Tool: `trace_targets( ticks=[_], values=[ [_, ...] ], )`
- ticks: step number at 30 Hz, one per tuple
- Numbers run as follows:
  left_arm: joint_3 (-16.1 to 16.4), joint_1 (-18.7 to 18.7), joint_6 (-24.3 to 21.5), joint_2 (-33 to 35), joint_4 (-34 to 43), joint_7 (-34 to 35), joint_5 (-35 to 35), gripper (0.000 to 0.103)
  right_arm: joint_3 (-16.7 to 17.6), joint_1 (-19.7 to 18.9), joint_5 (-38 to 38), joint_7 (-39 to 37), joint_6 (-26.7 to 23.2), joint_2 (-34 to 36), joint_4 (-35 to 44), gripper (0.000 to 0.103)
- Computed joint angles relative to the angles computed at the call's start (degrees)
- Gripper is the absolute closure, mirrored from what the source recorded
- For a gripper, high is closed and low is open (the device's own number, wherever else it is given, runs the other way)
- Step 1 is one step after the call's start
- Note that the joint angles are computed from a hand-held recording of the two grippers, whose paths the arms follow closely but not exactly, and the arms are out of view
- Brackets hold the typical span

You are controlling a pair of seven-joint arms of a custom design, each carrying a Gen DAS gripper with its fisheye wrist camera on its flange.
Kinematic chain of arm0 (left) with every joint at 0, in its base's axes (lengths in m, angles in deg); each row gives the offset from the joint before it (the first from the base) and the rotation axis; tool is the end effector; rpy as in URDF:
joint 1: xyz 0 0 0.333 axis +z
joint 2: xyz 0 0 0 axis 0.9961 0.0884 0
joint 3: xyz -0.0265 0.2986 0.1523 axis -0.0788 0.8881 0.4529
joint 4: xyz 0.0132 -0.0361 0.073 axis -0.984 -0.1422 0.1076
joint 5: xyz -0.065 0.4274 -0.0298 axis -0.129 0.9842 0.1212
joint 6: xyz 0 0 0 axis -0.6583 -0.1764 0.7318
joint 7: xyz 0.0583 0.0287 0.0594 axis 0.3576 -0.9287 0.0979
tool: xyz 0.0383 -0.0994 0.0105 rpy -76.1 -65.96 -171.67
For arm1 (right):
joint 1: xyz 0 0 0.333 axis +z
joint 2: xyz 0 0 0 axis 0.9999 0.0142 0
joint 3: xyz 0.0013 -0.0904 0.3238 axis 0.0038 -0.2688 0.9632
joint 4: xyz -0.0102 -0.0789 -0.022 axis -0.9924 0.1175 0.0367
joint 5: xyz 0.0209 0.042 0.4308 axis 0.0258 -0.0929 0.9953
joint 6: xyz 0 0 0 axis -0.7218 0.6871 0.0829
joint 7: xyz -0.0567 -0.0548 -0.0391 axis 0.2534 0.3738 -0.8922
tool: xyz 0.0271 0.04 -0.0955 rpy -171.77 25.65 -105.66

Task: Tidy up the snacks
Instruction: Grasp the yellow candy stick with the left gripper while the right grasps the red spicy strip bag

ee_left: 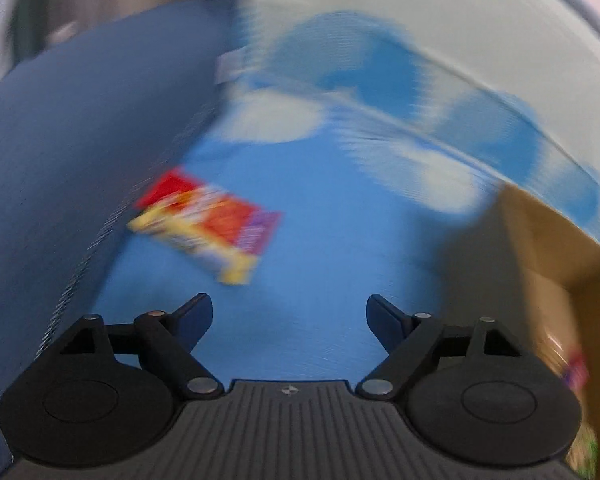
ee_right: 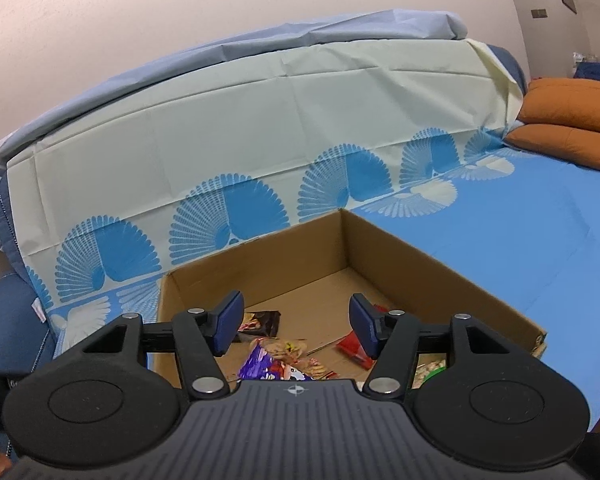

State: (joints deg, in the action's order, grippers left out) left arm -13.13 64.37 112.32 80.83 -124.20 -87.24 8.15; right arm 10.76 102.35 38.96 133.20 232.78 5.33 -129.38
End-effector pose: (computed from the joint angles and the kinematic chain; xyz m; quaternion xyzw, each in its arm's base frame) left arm 0.6299 -0.2916 0.3890 -0.8862 0.3245 -0.1884 0.2719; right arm 0.6414 0.1764 0.3892 -0.5645 0.5991 -0.2675 0.5008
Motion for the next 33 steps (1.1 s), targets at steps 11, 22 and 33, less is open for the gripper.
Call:
trace_targets(
  ticks=[11,22,33],
  values=[
    [4.66,4.57,1.3,3.96,-0.4,-20.5,-6.65,0.005,1.13,-1.45,-3.52,2.49,-0.15,0.79,1.29,0.043],
    [6.76,3.59,-11.18,15.78,16.53,-16.5,-6.93,0.004,2.54,-3.9,-8.19,6.6,-2.61,1.76,3.03,0.043],
    [7.71,0.9,-18.75,21.19,24.89,-0.32,-8.22,0.029,3.4,-4.74,-10.12,8.26,-5.17,2.14,3.98,0.043]
  ],
)
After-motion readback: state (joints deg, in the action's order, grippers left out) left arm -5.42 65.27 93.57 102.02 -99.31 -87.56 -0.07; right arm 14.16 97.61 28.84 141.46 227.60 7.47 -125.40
